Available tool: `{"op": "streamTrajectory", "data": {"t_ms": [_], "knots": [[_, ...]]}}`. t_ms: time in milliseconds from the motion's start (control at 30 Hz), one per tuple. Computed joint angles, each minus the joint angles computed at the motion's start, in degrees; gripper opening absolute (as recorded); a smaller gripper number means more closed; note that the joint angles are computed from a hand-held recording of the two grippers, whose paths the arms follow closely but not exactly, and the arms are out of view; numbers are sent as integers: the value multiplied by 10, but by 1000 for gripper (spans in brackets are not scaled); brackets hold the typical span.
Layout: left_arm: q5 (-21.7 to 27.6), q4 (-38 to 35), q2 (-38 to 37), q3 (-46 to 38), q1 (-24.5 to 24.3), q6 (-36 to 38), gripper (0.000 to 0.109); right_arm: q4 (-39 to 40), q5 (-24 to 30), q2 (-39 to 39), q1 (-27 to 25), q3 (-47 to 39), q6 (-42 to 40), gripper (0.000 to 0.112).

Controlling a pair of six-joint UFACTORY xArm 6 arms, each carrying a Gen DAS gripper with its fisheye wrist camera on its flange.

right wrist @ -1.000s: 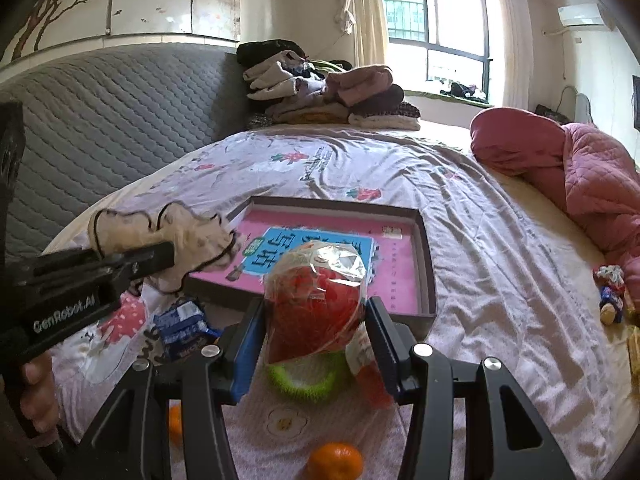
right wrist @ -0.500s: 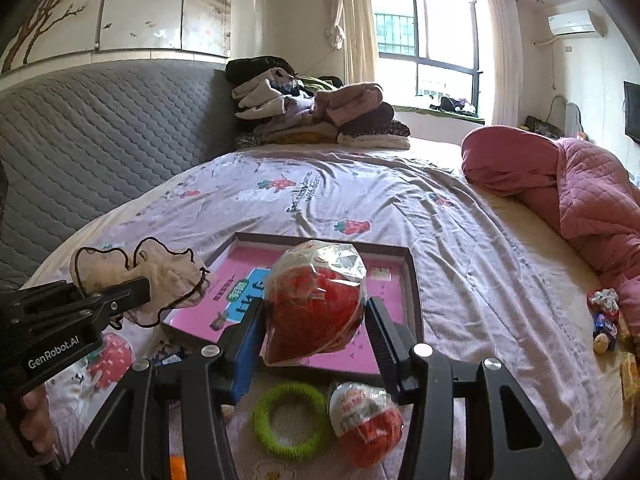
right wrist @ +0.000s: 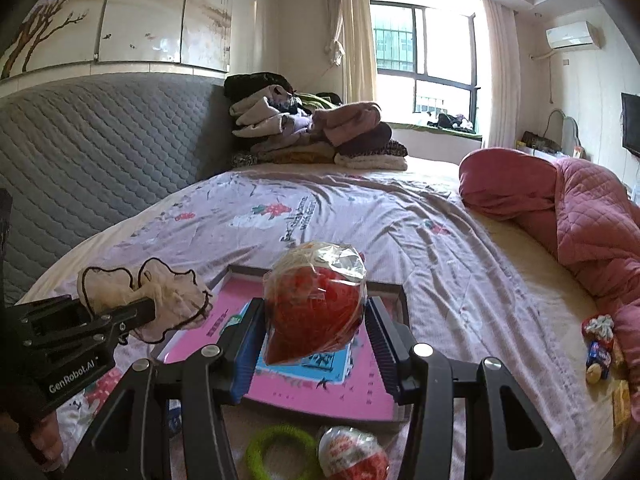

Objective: Organize objects
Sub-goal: 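Lift and carry scrunchie in left tool while right tool carries bagged fruit to tray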

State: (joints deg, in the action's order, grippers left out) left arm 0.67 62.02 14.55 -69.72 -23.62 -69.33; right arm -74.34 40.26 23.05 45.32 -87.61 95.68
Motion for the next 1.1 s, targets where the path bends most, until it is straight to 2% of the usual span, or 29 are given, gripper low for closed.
{"op": "streamTrajectory", "data": {"t_ms": [200,533,600,633,700,867,967,1100], "knots": [[1,-111,27,-17,-5,114,20,8,-9,9,-13,-10,-14,51],[17,-200,85,-75,-9,199,20,43,-38,39,-49,-42,-58,51],[12,-264,93,-79,-13,256,21,53,-55,43,-58,-42,-60,51],[12,-272,99,-86,-13,265,21,60,-62,46,-62,-44,-63,51],[18,-241,107,-98,-11,241,21,67,-65,51,-67,-47,-71,51],[24,-298,132,-117,-14,298,21,102,-77,71,-79,-59,-108,51],[32,-419,150,-127,-22,404,21,124,-91,81,-84,-61,-123,51],[51,-475,173,-146,-27,454,20,164,-104,94,-93,-62,-149,51]]}}
